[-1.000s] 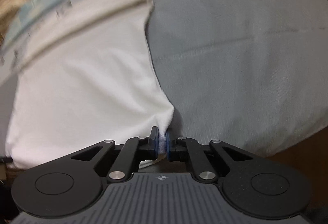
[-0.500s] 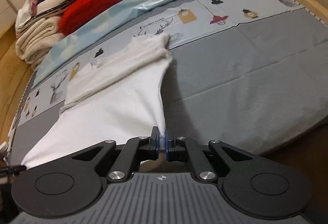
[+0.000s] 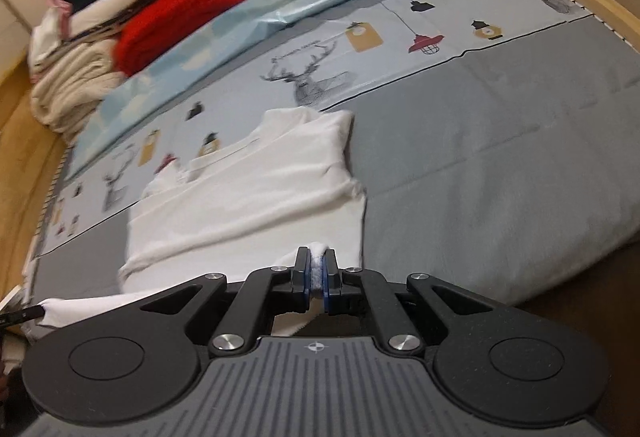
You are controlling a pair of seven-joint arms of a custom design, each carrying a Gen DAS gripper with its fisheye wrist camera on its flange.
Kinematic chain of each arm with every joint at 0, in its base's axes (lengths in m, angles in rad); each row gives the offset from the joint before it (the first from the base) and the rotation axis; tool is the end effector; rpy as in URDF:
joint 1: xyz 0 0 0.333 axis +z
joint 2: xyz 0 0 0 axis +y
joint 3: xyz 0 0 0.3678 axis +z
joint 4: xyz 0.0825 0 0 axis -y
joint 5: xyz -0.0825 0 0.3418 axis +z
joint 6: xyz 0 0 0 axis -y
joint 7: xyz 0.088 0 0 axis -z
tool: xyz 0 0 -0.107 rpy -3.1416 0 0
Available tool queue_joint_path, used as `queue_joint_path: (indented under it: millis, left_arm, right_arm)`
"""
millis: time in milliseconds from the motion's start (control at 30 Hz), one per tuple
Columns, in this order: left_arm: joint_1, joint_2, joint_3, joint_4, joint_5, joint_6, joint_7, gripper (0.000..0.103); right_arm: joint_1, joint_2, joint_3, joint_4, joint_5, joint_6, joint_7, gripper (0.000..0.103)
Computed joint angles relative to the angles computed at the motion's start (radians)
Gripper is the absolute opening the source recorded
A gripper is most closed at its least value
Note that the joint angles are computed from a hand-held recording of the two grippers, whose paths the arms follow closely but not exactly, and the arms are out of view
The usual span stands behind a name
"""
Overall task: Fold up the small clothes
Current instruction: 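Lift the hem with both grippers and fold it toward the collar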
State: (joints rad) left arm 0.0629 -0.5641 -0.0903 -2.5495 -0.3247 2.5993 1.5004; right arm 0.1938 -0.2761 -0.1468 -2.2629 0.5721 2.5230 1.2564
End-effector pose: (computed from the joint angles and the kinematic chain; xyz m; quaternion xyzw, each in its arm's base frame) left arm 0.3527 -0.0106 0.5874 -0.7544 0.5755 -0.2874 0.1304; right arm 0.4557 0.0082 0.5966 -0.6551 0.6728 -0.0536 0.3396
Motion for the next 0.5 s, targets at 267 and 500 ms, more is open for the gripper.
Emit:
queue_joint_path:
  millis: [267, 500]
  left_arm:
    - [0.066, 0.376, 0.010, 0.140, 0.036, 0.252, -0.061, 0.006]
    - [0.049, 0.437, 0.044, 0.192, -0.014, 0.140, -0.001, 0.024]
  right_arm:
    - [-0.019, 0.369, 0.101, 0.264, 0.069, 0.212, 0.044, 0.007]
    - [-0.087, 0.461, 0.168, 0.283, -0.059, 0.202, 0.080, 0.011]
